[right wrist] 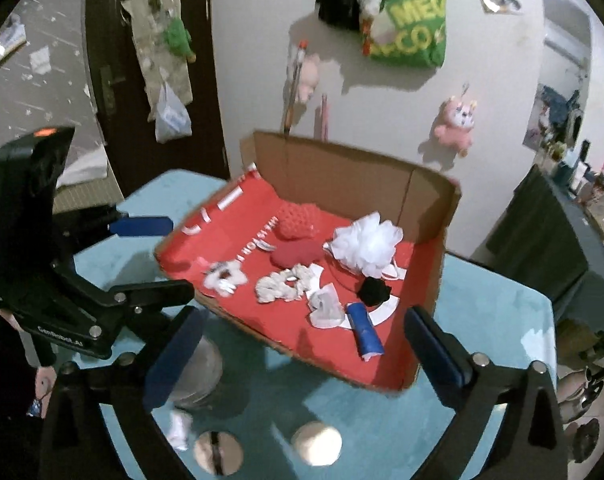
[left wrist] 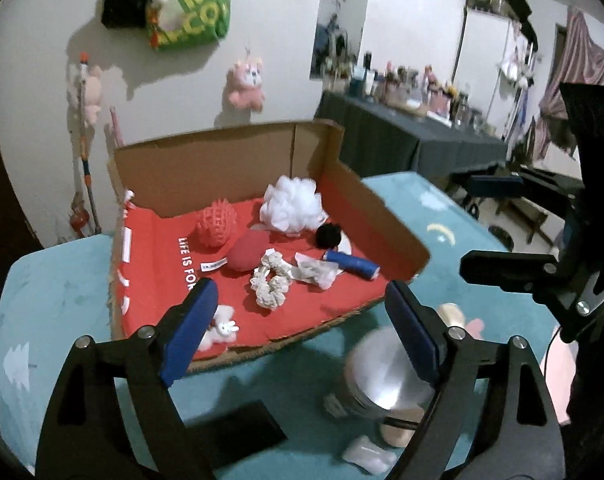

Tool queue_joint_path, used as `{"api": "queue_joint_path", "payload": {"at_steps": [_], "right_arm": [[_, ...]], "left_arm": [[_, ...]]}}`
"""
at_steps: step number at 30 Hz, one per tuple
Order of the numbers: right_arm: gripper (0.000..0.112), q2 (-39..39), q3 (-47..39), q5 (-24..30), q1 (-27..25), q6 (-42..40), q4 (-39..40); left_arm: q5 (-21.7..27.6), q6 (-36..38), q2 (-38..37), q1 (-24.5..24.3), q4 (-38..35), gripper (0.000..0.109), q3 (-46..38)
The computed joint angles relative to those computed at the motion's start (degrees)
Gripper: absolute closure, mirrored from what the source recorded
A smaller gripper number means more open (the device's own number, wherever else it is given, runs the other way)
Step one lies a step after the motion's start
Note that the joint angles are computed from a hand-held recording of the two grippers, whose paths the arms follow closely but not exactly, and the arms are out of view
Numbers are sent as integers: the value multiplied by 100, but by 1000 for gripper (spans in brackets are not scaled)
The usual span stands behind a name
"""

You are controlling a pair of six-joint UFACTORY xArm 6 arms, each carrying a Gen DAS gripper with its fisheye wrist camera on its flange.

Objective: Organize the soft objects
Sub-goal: 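Withdraw both tools from the box toward the white cotton pad and puff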

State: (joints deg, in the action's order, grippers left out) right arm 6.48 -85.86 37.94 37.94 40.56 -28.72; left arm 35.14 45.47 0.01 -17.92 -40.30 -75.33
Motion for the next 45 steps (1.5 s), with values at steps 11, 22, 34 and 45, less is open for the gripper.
{"api": "queue_joint_path", "payload": {"at_steps": [11,22,34,45], "right_arm": [[9,-1198,1283,24,877,2512,-2180],[9,-1474,1959,1477,1988,4583,-3890],[9,-1192,2534,1312,1995,5544,-3941],[9,-1128,2902,620,1578,5794,-3662]], "left_arm": [[-977,896,-1870,-182,-1367,17,1981],[-1957,1072,-3012,-592,-1788,16,3511],[-2462,515,-2668,-788,-1539,16,4199],[-2294,-356,-2008,-800,-652,16,4041]]}}
